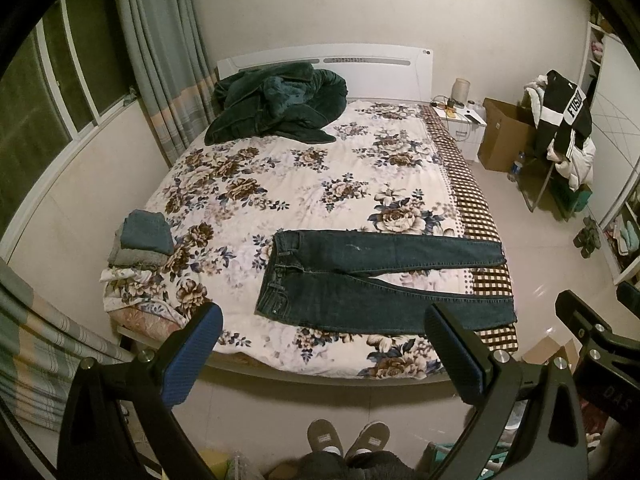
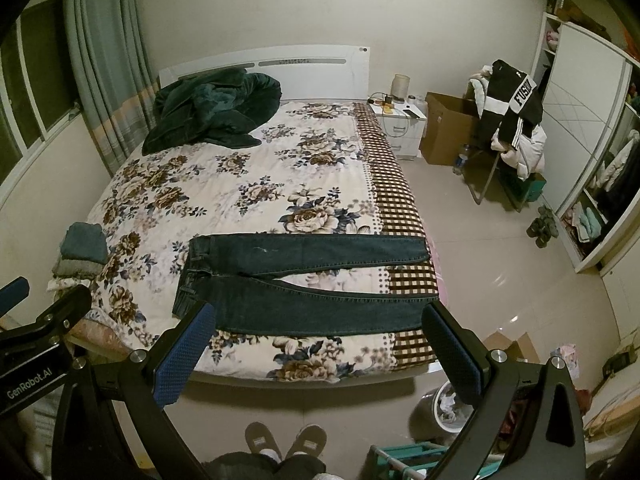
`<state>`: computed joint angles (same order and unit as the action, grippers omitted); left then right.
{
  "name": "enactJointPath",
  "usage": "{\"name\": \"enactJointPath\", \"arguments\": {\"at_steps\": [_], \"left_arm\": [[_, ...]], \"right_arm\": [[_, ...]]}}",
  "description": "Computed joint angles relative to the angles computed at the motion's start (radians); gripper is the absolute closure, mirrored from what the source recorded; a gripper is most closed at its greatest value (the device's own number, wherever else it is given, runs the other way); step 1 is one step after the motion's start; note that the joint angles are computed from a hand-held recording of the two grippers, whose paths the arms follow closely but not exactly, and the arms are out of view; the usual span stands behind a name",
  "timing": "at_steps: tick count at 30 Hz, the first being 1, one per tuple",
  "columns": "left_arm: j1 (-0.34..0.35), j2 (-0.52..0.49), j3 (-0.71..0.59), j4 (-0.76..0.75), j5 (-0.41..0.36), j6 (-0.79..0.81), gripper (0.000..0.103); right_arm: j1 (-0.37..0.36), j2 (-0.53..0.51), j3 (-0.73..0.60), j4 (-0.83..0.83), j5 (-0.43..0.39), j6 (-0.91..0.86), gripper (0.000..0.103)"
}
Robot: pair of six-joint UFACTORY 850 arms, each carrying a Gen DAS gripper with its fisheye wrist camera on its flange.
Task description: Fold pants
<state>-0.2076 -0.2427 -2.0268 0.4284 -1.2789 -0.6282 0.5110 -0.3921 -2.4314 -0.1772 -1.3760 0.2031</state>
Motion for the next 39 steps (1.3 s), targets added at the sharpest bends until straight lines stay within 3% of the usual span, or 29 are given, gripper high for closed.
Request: {"name": "enactJointPath", "arguments": {"at_steps": [19,29,36,39], "left_arm": [[-0.002,0.003,0.006,0.0,0.005,-0.002,0.0],[0.005,-0.028,-0.066,-0.011,-0.031,0.021,0.0],[0.004,-0.021,-0.052,-0.011,-0.023,0.017,0.0],[0.006,-0.021,-0.051,-0.013,-0.023,0.018,0.0]], "right_arm": [[0.003,-0.003,-0.011,-0.002,-0.009,0.002,0.0],[-0.013,0.004,0.003,0.008,-0.001,-0.011,0.0],[0.029,-0.043,-0.09,-0.015,-0.061,0.022,0.0],[0.031,-0.006,-0.024,-0.015,-0.027,0.031,0.0]]}}
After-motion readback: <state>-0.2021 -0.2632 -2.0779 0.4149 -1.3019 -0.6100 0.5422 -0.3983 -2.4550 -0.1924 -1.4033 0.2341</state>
